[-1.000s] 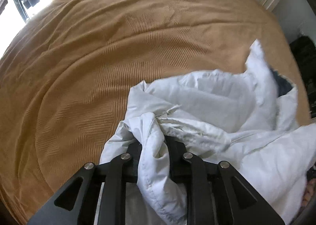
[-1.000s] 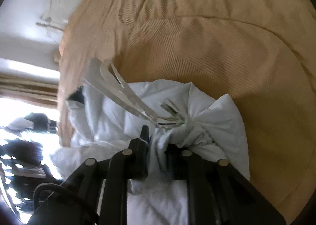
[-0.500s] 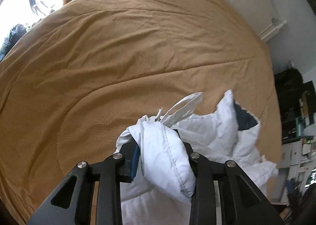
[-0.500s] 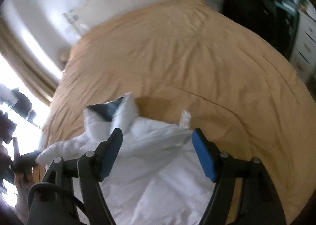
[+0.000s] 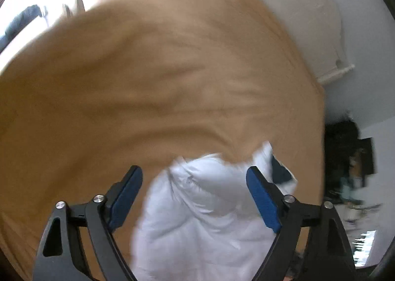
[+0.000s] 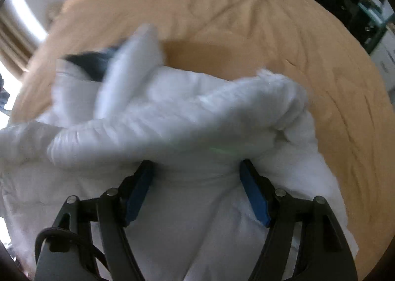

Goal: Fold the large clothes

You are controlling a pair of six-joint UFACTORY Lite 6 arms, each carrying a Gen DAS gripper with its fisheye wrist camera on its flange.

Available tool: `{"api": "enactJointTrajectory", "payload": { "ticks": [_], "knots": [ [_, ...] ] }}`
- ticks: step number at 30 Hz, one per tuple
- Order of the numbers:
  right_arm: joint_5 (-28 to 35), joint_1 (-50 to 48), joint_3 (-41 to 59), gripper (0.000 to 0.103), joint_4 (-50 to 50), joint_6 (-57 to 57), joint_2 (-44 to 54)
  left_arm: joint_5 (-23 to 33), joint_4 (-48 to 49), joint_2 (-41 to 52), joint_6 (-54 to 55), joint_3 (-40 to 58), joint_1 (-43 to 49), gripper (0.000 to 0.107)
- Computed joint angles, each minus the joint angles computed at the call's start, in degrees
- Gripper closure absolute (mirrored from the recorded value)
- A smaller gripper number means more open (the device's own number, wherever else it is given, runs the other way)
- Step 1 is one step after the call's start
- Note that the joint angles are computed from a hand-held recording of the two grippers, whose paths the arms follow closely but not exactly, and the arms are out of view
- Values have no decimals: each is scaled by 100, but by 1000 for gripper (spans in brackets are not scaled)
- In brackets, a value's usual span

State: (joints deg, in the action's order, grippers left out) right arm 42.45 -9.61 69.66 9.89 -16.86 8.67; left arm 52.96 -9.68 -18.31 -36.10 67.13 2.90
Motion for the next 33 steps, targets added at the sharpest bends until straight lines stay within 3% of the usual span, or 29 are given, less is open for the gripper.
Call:
{"api": "enactJointTrajectory", "payload": {
  "ticks": [3,6,9,11,13,16,19,20,22,24,25,27,28,30,33],
  "knots": [
    [-174,-10,36,30,38,-30,-1,425,552,49,-208,593,-441,20],
    [-119,-113,-21,33,419,-405,-293,616,1764,160,-1441,674,-2126,19],
    [400,-401,-26,41,1442,-1111,-783,765,3071,957,-2703,714,-3925,20],
    [702,-447,-92,43,1850,-1331,-1064,755,3649,2059,-3177,1085,-4680,25],
    [897,-236,-27,48,1821,-1245,-1199,484,3676,2962,-3065,1485,-4821,35],
    [706,468,96,58,1213,-594,-1026,143,3609,3973,-2920,1844,-4638,39],
    [358,830,299,62,454,97,-304,-159,3648,4656,-2995,2012,-4246,36],
    [284,800,453,67,242,240,102,-215,3701,4771,-2988,2053,-4116,33],
    [74,612,760,69,154,182,790,-172,3857,4892,-3027,2108,-3878,23],
    [205,387,1207,73,318,-50,1294,-48,4114,4849,-3192,1977,-3645,23],
    [334,204,1528,76,505,-150,1549,23,4235,4834,-3304,1894,-3552,23],
    [460,-56,1973,91,478,-61,1840,117,4273,4697,-3370,1678,-3261,24],
    [442,-143,2091,91,360,46,1912,115,4297,4518,-3410,1513,-3183,32],
    [613,-490,2487,92,269,89,2116,244,4389,3847,-3511,1060,-3191,47],
    [446,-842,2002,87,425,-388,1310,188,4472,2090,-3997,35,-3855,43]
  ]
}}
